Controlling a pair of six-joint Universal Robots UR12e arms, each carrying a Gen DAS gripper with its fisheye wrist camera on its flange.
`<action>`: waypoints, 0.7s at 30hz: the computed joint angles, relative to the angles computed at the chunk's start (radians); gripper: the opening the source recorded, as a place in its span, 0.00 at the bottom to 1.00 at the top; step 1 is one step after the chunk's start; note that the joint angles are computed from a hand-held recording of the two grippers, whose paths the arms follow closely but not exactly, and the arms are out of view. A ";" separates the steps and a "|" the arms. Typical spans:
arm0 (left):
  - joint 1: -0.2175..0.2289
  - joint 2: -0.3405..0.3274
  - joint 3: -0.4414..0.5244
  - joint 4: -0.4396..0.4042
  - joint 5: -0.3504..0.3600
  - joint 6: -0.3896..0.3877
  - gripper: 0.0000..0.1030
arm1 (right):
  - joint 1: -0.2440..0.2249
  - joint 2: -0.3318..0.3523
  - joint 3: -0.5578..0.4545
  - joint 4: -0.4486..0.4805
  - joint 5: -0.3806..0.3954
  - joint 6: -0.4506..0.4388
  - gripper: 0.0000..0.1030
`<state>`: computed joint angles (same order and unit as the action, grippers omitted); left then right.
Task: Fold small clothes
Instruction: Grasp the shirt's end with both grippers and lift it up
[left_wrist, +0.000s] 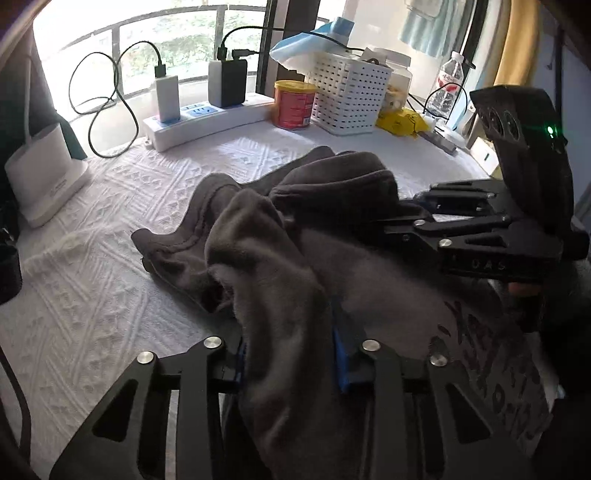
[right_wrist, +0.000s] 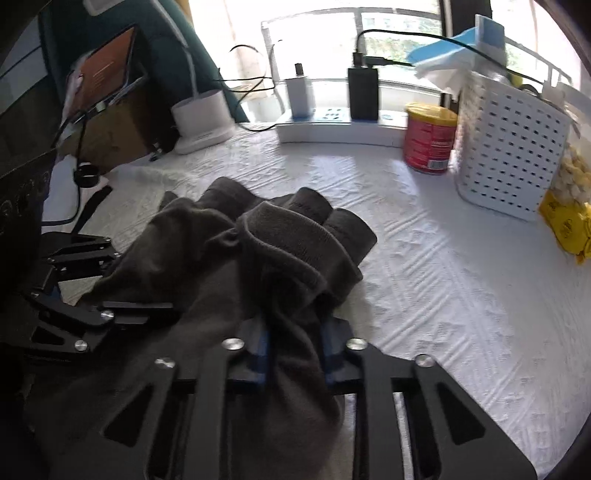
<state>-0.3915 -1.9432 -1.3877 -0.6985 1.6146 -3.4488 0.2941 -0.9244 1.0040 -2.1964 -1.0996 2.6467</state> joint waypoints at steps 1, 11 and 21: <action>-0.002 -0.001 0.003 -0.002 0.007 0.001 0.31 | 0.002 -0.003 0.006 -0.009 -0.005 -0.002 0.19; -0.024 0.001 0.005 0.007 0.045 -0.023 0.27 | -0.001 -0.046 0.076 -0.068 0.021 0.023 0.17; -0.050 0.036 -0.044 0.120 0.069 -0.033 0.27 | -0.020 -0.129 0.186 -0.178 0.069 0.057 0.17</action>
<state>-0.4414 -1.9069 -1.4316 -0.5782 1.6836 -3.4822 0.2738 -1.0529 1.1904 -2.3740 -1.0309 2.7035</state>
